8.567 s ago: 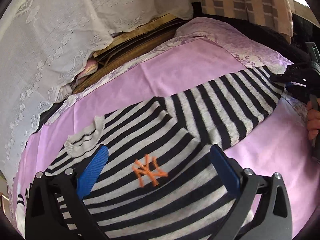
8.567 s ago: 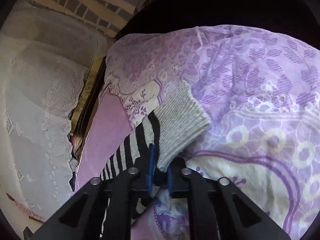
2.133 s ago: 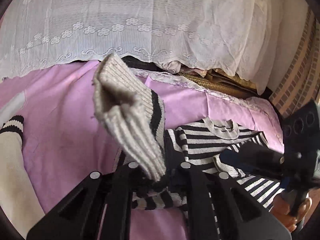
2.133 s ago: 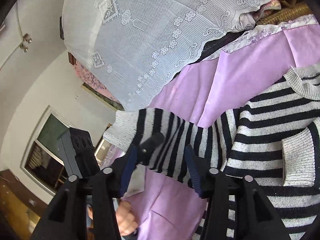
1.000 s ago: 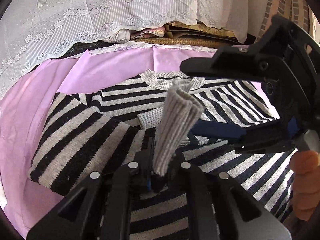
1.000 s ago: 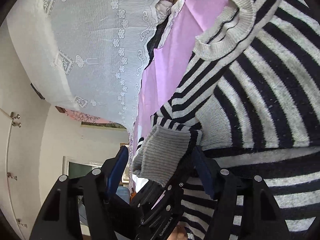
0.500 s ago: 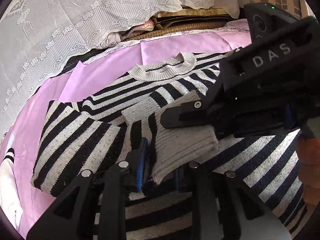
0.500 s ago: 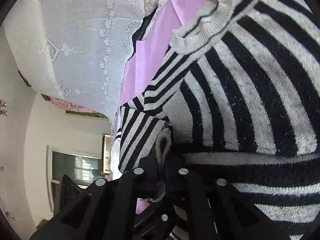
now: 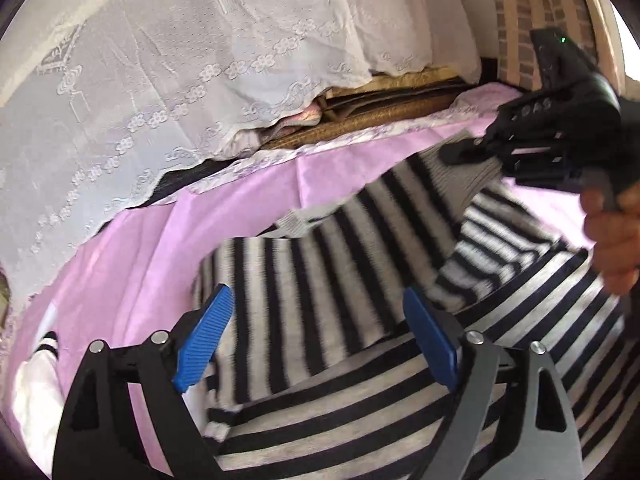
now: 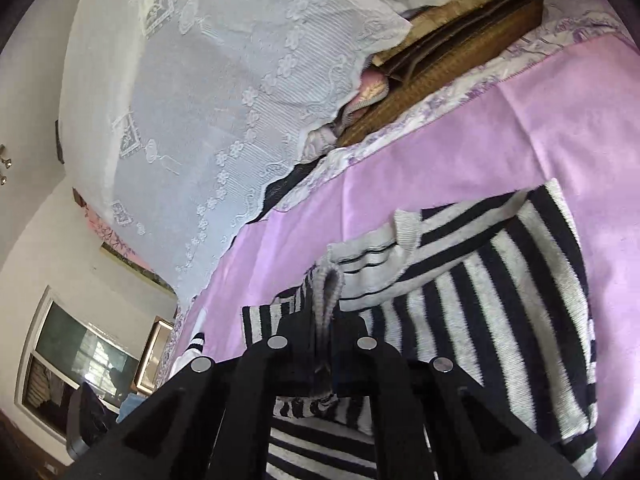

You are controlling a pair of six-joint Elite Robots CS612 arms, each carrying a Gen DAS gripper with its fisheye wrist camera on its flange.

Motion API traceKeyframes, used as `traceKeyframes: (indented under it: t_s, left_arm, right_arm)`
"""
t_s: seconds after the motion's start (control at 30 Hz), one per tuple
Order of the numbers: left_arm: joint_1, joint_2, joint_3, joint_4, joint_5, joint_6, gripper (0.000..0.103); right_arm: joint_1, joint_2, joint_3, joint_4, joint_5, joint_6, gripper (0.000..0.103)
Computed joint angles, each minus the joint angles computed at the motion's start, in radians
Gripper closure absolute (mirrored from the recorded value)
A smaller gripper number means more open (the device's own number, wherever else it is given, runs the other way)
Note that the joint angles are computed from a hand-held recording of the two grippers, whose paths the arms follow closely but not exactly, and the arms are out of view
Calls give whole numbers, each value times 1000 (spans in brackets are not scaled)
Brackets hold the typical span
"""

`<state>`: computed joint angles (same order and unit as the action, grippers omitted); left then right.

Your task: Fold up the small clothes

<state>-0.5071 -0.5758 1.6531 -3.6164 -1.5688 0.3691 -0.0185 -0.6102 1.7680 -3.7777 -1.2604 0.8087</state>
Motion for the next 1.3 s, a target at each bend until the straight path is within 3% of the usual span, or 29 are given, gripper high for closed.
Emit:
traceKeyframes:
  t_s: [0.1, 0.2, 0.3, 0.43, 0.57, 0.67, 0.73, 0.83, 0.9, 0.97, 1.07, 1.1, 1.2, 1.27, 1.3]
  left_arm:
    - [7, 27, -44, 101, 137, -24, 19]
    - [23, 44, -89, 212, 206, -101, 17]
    - [52, 33, -108, 300, 149, -205, 17]
    - [58, 39, -113, 305, 207, -247, 9]
    - [80, 22, -129, 362, 129, -312, 11]
    - [77, 16, -158, 362, 125, -310, 12]
    - [66, 24, -204, 423, 136, -288, 12]
    - [41, 64, -288, 522, 246, -299, 11]
    - [29, 97, -337, 581, 370, -337, 11]
    - [38, 116, -361, 603, 390, -393, 10]
    - [42, 133, -371, 583, 462, -416, 10]
    - [47, 132, -371, 587, 449, -426, 10]
    - [59, 124, -366, 599, 420, -473, 10]
    - [64, 114, -344, 572, 418, -499, 13]
    - [71, 103, -324, 550, 383, -511, 17]
  right_arm:
    - [-3, 10, -9, 37, -5, 6, 97]
    - [-2, 11, -6, 49, -6, -5, 97]
    - [0, 4, 1, 76, -28, -25, 97]
    - [-7, 7, -1, 152, -34, -32, 97]
    - [-13, 10, -2, 183, -25, -27, 97]
    - [-17, 11, 1, 175, -18, -14, 97]
    - [-14, 11, 1, 174, -24, -16, 97]
    - [-13, 12, 3, 149, -23, -22, 97]
    - [-12, 10, 3, 139, -23, -36, 97]
    - [-10, 8, -2, 155, -25, -59, 96]
    - [8, -5, -11, 266, -137, -118, 89]
    - [13, -4, -13, 282, -172, -132, 91]
    - [6, -3, -1, 251, -172, -90, 92]
    - [21, -17, 11, 230, -251, -115, 88]
    - [29, -24, 13, 220, -275, -146, 88]
